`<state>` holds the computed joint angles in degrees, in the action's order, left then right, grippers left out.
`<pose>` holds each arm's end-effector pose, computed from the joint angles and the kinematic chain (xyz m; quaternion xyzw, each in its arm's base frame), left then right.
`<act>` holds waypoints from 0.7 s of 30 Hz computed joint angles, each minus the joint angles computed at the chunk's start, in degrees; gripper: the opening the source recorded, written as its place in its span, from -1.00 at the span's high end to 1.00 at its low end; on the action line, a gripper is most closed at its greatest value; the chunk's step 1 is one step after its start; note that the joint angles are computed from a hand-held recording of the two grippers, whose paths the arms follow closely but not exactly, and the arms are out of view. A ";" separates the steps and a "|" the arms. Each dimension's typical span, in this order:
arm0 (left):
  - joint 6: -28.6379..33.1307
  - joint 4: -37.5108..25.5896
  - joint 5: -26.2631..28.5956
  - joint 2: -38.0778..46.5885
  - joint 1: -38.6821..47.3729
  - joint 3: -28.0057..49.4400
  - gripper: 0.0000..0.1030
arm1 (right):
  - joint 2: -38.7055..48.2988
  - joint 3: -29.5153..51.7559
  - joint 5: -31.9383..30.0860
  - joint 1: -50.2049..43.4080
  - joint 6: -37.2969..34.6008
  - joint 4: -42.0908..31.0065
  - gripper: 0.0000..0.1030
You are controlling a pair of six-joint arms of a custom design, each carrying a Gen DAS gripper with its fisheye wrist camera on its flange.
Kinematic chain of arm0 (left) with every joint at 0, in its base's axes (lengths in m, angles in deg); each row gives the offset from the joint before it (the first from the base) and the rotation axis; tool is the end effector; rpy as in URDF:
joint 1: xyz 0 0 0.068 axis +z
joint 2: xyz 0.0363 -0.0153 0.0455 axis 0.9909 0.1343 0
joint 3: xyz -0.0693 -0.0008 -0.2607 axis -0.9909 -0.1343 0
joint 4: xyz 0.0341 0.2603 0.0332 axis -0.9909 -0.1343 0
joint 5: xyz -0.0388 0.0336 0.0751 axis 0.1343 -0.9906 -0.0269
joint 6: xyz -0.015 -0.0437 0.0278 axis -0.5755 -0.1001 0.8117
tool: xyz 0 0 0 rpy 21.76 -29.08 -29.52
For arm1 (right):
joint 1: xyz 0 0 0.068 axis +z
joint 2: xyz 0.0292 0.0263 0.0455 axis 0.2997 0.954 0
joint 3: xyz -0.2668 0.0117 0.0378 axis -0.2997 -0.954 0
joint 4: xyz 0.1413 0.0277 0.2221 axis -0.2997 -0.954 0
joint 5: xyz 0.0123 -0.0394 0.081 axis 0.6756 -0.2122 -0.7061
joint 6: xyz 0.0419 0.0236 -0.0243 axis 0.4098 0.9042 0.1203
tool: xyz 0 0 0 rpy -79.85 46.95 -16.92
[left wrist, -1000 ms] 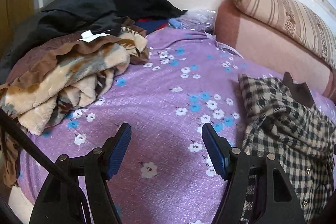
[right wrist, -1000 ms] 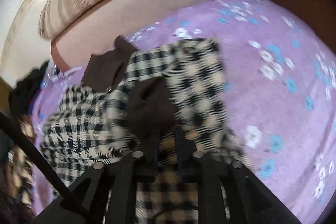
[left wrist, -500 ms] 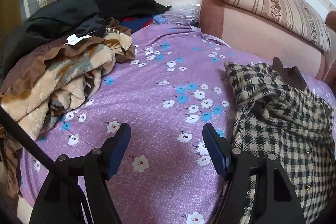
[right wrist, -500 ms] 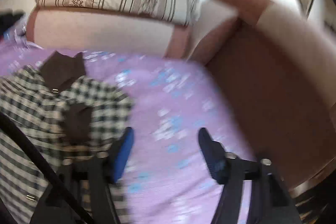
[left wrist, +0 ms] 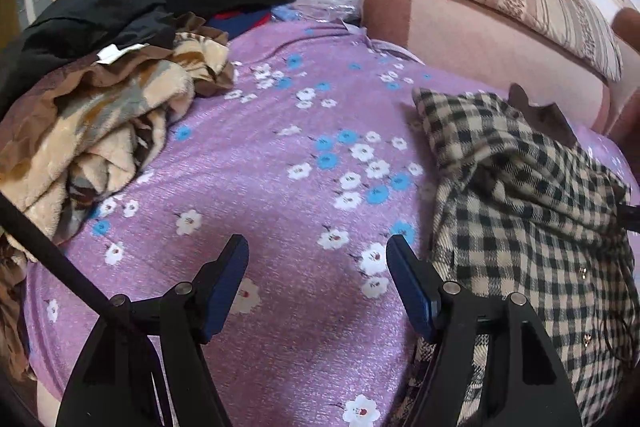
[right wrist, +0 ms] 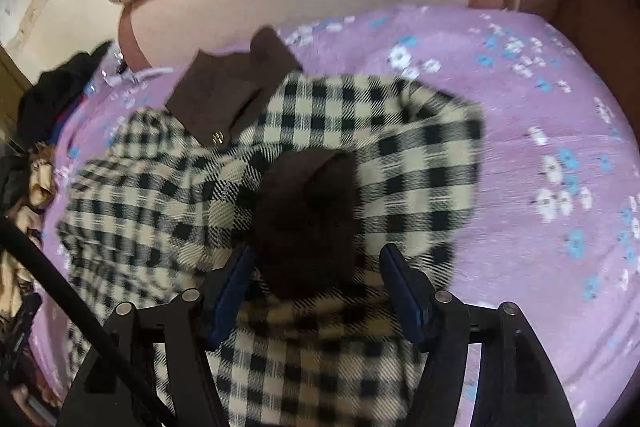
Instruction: Fold large clothes
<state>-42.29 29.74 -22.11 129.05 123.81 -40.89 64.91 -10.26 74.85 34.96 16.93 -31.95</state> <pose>0.1144 0.0902 0.2106 -0.1640 0.9245 0.0605 0.3387 0.2310 0.0763 0.2012 0.0012 0.9694 0.1188 0.2150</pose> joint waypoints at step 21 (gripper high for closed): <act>-17.00 6.73 -3.25 19.62 -23.98 10.69 -0.38 | -12.15 -4.58 -8.92 -16.19 -8.37 -6.66 0.86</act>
